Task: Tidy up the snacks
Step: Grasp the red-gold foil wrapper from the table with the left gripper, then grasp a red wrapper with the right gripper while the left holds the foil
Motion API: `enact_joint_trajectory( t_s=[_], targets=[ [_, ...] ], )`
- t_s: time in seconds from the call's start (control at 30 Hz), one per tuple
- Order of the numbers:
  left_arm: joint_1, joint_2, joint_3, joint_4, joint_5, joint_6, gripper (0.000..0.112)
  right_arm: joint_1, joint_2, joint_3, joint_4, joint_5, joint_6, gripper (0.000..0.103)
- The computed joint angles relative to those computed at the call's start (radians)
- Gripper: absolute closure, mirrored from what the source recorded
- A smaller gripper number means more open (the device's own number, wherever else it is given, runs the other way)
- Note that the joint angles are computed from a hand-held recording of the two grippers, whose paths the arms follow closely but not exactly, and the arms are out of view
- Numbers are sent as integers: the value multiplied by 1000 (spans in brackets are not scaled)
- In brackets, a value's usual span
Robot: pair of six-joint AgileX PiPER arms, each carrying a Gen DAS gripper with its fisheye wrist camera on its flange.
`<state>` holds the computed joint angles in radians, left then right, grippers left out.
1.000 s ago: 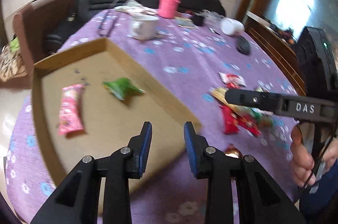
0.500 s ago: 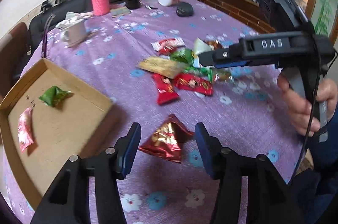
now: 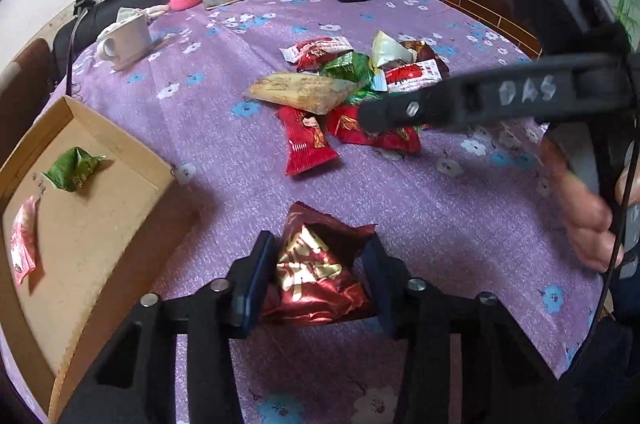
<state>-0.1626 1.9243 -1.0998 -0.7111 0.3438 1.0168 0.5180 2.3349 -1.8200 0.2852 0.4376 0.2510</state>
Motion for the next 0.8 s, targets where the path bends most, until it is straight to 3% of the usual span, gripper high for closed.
enact_joint_trajectory(
  t_s=[0.13,0.17,0.2,0.3,0.47,0.63,0.8],
  targets=[
    [7,5,-6,-22,-2,3,77,32,23,-42,-181,7,120,53],
    [9,7,-5,-36,-6,10,77,39,24,-43,-202,8,122,68],
    [10,5,-3,-38,-9,9,78,46,27,-48,-219,18,117,75],
    [13,3,-3,-47,-10,5,78,69,24,-44,-309,20,165,79],
    [39,-5,3,-118,4,47,79,76,-16,28,-325,-32,176,82],
    [62,-14,7,-184,29,93,79,71,-63,114,-230,-106,113,82],
    [62,-19,12,-183,31,89,79,86,-60,103,-291,-79,166,81]
  ],
)
